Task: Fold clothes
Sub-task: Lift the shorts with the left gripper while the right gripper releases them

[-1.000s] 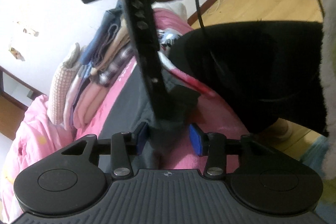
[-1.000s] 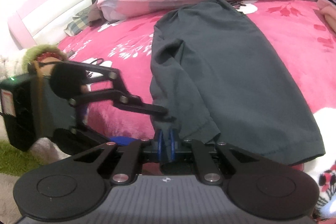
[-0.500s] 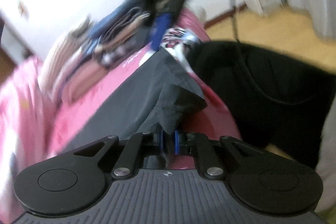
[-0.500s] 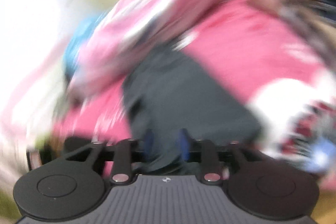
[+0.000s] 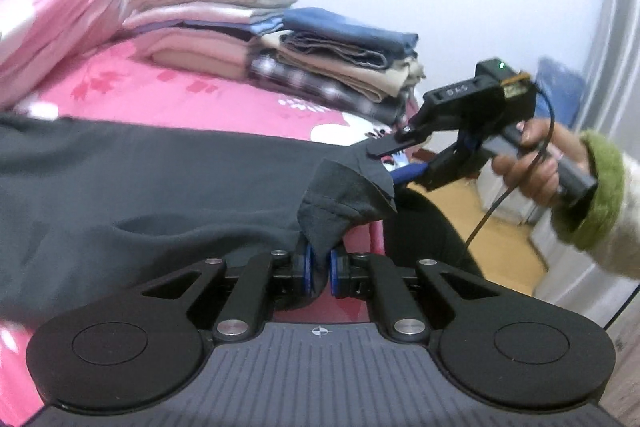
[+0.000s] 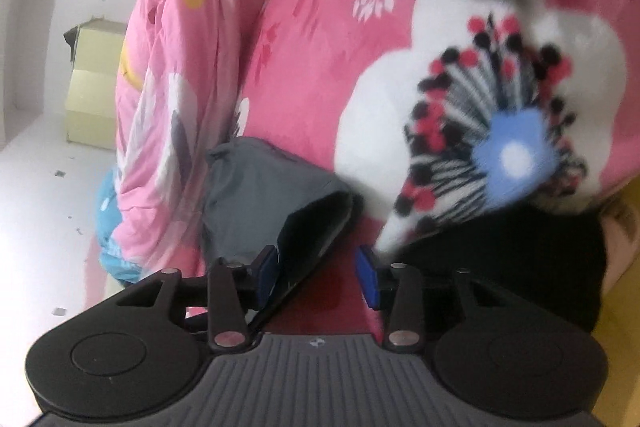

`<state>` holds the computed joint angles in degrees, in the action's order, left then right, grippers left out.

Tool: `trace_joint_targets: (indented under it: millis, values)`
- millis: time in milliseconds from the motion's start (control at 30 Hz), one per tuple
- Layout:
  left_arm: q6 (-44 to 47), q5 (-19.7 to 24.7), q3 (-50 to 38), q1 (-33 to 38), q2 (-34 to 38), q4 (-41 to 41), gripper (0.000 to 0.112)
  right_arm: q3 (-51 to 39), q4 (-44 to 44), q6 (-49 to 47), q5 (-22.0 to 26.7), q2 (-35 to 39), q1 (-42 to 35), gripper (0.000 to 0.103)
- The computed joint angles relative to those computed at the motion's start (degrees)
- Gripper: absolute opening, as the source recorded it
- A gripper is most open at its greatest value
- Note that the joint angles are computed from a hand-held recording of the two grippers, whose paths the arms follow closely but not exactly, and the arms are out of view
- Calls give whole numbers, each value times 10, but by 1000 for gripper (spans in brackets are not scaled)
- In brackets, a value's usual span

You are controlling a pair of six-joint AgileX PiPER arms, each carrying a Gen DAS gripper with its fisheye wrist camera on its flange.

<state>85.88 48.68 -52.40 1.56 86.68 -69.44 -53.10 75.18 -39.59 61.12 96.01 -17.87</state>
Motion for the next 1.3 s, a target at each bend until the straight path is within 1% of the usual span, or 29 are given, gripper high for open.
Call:
trace_joint_targets:
  millis: [200,233,267,300,333,367,400,467,600,700,767,833,933,1067,1167,1300]
  values:
    - [-22,26,5,20,11,-10,7,-25,34,-1,17,44,39,48]
    - [-26,36,6,28,12,-13,7,-25,45,-10,20,49,45,47]
    - [-31,44,7,36,14,-18,7,-28,46,-13,19,52,52,43]
    - [-36,52,7,44,16,-23,7,-32,50,-16,18,55,60,32]
    - [-41,61,8,52,18,-27,7,-34,55,-20,14,57,68,24]
    - [-45,70,8,62,19,-32,7,-40,57,-19,14,60,74,10]
    - [-51,83,9,74,20,-38,7,-42,67,-24,10,59,82,8]
    - [-62,109,10,101,20,-53,7,-47,86,-40,7,53,96,6]
    - [-88,159,11,160,25,-91,7,-74,129,-58,3,55,129,6]
    - [-104,184,9,204,31,-117,6,-112,152,-54,0,73,157,6]
    - [-115,190,2,229,35,-128,6,-145,167,-51,-2,92,177,6]
    - [-128,190,-10,250,42,-134,6,-190,178,-38,-6,118,201,6]
    - [-147,185,-36,273,59,-140,6,-276,175,-6,-27,164,240,6]
    - [-183,161,-93,291,95,-140,6,-403,156,49,-52,236,280,6]
    - [-223,144,-152,297,129,-134,6,-536,116,125,-68,306,303,6]
    - [-290,123,-241,298,188,-124,6,-758,27,268,-76,424,327,6]
